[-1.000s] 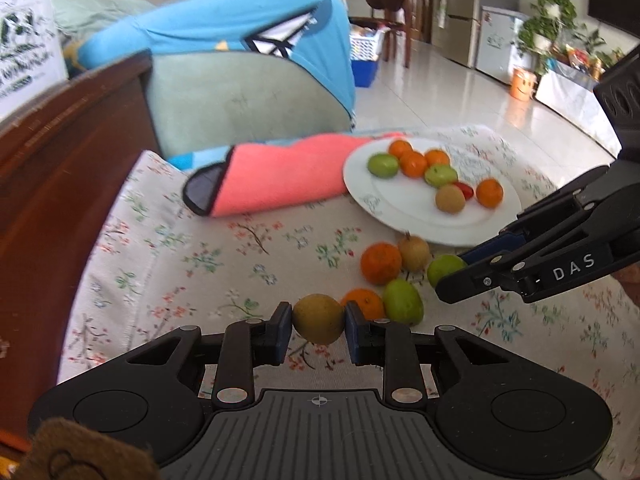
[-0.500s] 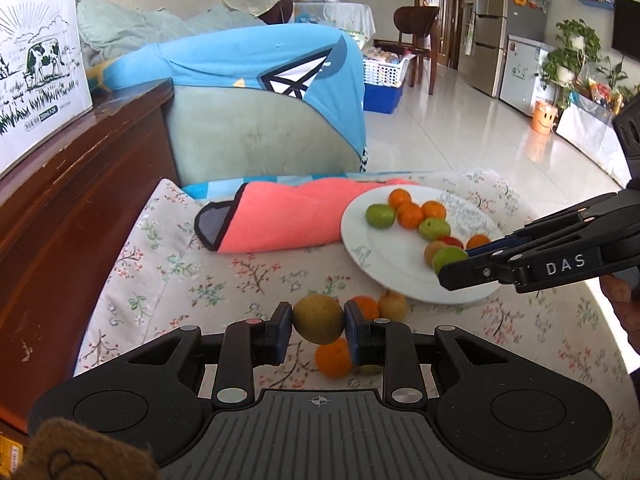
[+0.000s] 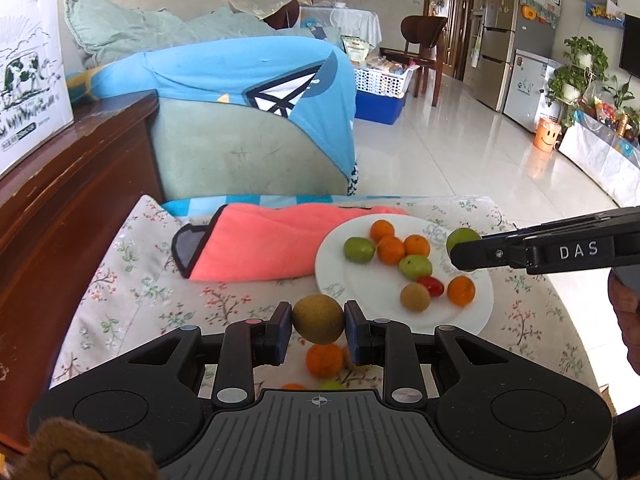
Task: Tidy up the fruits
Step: 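Carry the kiwi and lime onto the white plate and open both tools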
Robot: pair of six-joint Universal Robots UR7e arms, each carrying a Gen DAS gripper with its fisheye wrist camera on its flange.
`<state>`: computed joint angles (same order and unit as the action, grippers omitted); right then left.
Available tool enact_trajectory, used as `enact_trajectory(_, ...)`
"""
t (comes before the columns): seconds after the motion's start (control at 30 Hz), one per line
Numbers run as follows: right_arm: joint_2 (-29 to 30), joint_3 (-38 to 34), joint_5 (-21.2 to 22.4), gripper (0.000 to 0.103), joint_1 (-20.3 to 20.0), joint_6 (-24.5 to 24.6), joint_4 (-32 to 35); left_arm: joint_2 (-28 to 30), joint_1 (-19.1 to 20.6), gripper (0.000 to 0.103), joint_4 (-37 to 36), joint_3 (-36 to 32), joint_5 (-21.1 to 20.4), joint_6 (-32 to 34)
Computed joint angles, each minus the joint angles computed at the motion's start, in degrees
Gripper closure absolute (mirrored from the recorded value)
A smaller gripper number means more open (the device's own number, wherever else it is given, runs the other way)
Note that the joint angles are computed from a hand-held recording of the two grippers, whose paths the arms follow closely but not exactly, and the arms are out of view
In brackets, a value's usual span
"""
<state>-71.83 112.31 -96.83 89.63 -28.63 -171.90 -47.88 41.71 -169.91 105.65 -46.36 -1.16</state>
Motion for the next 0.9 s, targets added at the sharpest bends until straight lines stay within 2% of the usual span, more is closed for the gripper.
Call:
enact_trajectory(0.2,0.09,-0.68,-0.95,0.073,-0.5,0.34,-0.9,2.09,-0.01,0.077,0.64,-2.7,-0.79,-1.46)
enact_trajectory(0.57,0.63,-3.19,-2.08,0.073,-3.33,7.64,0.03,6.4,0.85,0.077,3.5,-7.55,-1.25,-4.35)
enact_trajectory(0.9,2.33,-4.63,-3.73,0.073,-4.68,10.14,0.67,9.9,1.95,0.077,6.23,-11.54,-1.41,-7.25)
